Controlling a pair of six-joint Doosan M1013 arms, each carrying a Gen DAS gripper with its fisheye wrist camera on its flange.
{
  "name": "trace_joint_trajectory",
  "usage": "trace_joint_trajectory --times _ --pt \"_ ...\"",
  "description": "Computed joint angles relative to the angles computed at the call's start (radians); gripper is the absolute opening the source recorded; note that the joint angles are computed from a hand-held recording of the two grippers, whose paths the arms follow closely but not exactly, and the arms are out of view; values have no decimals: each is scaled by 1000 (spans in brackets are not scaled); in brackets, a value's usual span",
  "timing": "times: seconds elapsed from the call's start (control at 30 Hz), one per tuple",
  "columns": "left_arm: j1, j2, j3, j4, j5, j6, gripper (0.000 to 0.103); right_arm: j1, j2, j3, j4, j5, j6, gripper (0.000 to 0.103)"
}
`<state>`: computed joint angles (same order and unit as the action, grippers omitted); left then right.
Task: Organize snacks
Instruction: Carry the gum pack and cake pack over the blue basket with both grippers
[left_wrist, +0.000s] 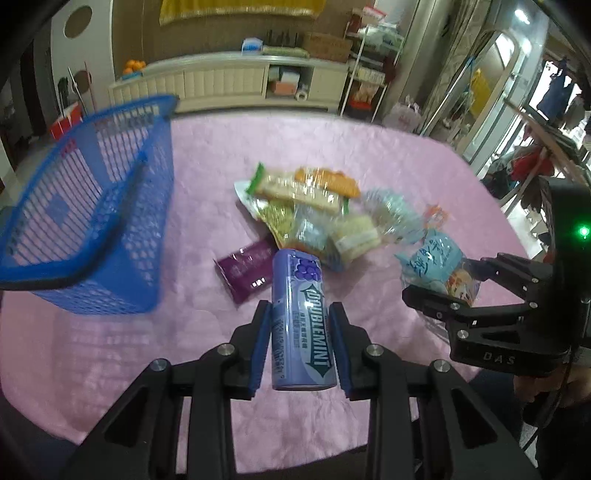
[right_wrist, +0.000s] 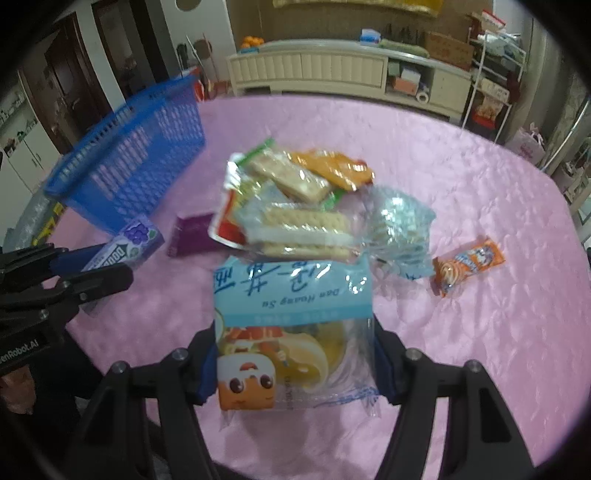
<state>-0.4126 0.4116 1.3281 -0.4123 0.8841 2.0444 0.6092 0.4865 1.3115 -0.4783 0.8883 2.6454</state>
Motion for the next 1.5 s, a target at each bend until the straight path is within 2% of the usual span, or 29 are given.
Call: trace_joint_trajectory --times 0.33,0.6,1.1,1.4,1.5 --pt "52 -78 21 -59 -51 80 29 71 8 -98 -125 31 99 70" --pt "110 -91 -8 -98 -59 140 29 89 45 -195 -145 39 70 70" --pt "206 -40 -107 -129 -35 153 29 86 195 -475 -102 85 -118 71" --pt "227 7 -153 -113 -17 125 29 68 306 -653 6 135 -258 71" --pt "234 28 -175 -105 -13 115 20 61 337 -703 42 152 -292 71"
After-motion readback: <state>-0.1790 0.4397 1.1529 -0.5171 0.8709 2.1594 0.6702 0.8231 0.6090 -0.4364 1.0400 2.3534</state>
